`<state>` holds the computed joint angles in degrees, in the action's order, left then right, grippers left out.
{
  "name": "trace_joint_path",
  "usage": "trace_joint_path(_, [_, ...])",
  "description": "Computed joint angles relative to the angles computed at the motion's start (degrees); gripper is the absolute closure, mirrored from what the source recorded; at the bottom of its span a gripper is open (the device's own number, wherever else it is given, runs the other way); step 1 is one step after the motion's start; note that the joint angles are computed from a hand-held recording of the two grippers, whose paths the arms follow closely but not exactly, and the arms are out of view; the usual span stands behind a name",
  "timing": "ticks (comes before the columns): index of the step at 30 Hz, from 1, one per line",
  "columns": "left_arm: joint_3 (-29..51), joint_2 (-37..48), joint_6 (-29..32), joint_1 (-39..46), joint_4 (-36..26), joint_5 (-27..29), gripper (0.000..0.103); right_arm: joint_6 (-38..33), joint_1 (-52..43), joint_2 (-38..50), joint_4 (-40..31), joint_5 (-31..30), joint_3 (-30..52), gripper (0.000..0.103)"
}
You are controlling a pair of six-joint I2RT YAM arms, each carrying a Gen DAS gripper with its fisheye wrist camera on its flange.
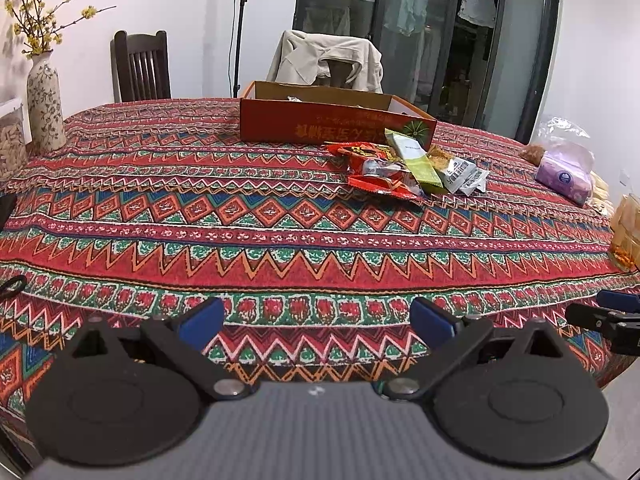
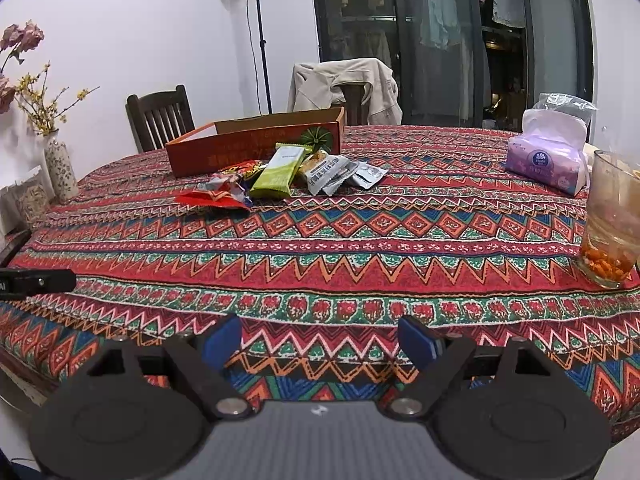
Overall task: Organize snacks
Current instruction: 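Lift both open tools out of the box back toward the snack pile, then grasp the red snack bag with the left tool while the right tool grasps a white cracker packet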
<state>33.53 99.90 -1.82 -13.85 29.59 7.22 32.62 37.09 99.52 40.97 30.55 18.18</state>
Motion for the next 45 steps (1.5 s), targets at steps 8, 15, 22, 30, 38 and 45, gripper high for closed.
trace_joint_path(8, [3.9,2.7,-0.1,-0.6,-2.6,-0.1,0.002,-1.7,-2.9,1.9,0.8,-2.6,1.7,0.018])
trace_joint_path(15, [10.1,7.5,-0.8,-1.5,-5.7,0.7,0.002,-4.3,-6.8,4.7,0.4,-5.9,5.0,0.018])
trace_joint_path(22, [19.3,13.4,-1.2,-2.4,-9.6,2.0,0.002,-8.5,-11.1,8.3,-0.8,-9.3,10.5,0.020])
trace_joint_path(30, [36.6,22.4,-1.1,-4.2,-14.0,4.6,0.002,-15.2,-16.1,11.9,-4.4,-12.2,19.6,0.030])
trace_joint_path(38, [63.6,38.5,-2.7,-6.2,-25.7,3.4,0.017,-27.1,-19.9,19.7,-9.2,-11.6,36.5,0.044])
trace_joint_path(45, [68.7,43.0,-3.4,-4.6,-27.7,7.8,0.029,-34.0,-22.0,31.4,-17.5,-12.3,55.8,0.050])
